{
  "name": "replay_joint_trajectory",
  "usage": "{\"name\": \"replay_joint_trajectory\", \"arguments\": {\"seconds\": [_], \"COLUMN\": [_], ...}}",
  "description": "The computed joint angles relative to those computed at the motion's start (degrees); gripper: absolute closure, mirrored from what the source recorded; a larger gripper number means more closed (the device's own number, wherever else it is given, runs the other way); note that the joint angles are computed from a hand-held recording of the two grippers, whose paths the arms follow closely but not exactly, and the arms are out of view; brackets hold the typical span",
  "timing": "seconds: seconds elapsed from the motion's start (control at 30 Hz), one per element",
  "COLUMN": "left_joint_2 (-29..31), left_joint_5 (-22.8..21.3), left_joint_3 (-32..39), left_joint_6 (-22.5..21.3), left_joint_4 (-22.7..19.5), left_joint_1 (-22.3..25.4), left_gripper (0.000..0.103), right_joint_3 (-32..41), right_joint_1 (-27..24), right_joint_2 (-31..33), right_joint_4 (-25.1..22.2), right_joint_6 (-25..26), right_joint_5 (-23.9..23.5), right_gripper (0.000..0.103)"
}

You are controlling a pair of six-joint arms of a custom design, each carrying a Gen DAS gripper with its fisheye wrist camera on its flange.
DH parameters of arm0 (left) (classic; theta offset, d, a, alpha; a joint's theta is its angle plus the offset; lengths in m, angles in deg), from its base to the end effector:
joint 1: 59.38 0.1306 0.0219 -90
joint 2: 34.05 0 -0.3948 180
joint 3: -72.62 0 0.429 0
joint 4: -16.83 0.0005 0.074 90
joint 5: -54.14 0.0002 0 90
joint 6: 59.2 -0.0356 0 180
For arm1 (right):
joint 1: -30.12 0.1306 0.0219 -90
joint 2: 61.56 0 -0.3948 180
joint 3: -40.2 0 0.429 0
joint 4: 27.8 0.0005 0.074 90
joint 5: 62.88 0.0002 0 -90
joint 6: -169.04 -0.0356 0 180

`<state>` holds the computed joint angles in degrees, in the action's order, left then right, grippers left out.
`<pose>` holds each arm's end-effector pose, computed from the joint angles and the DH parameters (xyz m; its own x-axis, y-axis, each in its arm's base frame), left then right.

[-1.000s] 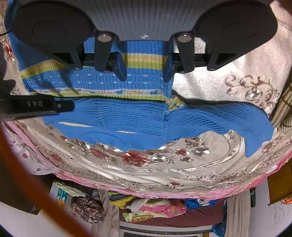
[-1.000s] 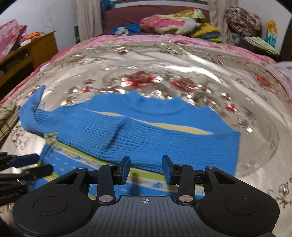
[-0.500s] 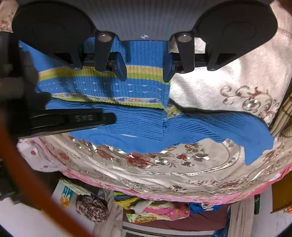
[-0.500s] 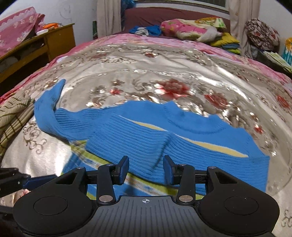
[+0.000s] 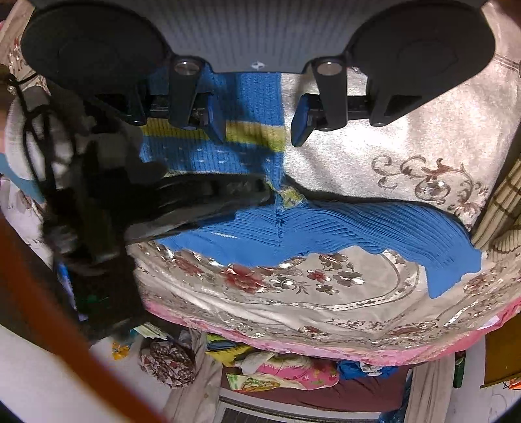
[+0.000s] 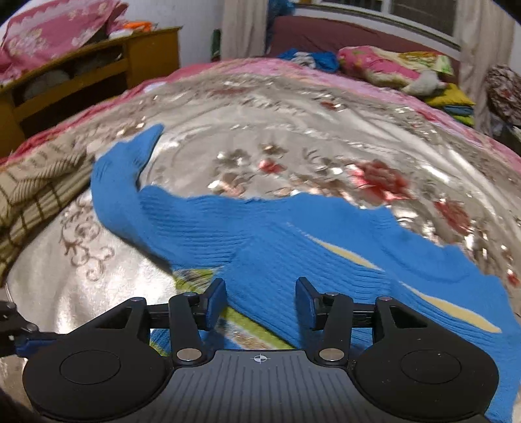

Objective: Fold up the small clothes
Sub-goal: 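Move the right tool to the other sleeve cuff and grasp it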

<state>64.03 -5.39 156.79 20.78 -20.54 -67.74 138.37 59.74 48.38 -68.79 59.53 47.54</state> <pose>0.5505 -0.0996 0.3365 -0.6837 0.2521 -0.6848 0.5667 0.7746 -0.2808 0.5639 0.3057 0.3286 -0.7457 -0.0639 -0.6632 -0.0325 0.9977 -0.0597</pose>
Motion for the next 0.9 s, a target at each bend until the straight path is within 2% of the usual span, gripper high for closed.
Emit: {"name": "replay_joint_trajectory", "arguments": {"seconds": [0.13,0.23,0.43,0.6,0.77,0.9], "left_joint_2": [0.3,0.7,1.5,2.2,3.6,4.2], "left_joint_5": [0.0,0.3,0.4,0.2,-0.5,-2.2], "left_joint_3": [0.2,0.7,1.3,1.7,2.2,1.9], "left_joint_6": [0.7,1.6,3.6,6.1,9.1,10.6], "left_joint_4": [0.6,1.0,2.5,5.5,8.1,10.8], "left_joint_1": [0.6,1.3,2.5,3.7,4.8,5.2], "left_gripper": [0.054,0.054,0.054,0.054,0.054,0.054], "right_joint_3": [2.6,4.6,11.2,23.6,39.9,52.3], "right_joint_1": [0.0,-0.4,-1.7,-2.2,-2.5,-2.6], "right_joint_2": [2.4,2.6,5.0,12.6,23.0,31.1], "right_joint_4": [-2.9,-4.5,-3.9,-7.0,-12.8,-17.3], "right_joint_6": [-0.6,-0.9,-1.2,1.0,0.9,-1.3], "right_joint_5": [-1.0,-3.8,-9.8,-14.0,-17.6,-19.7], "right_gripper": [0.059,0.059,0.058,0.058,0.058,0.058]}}
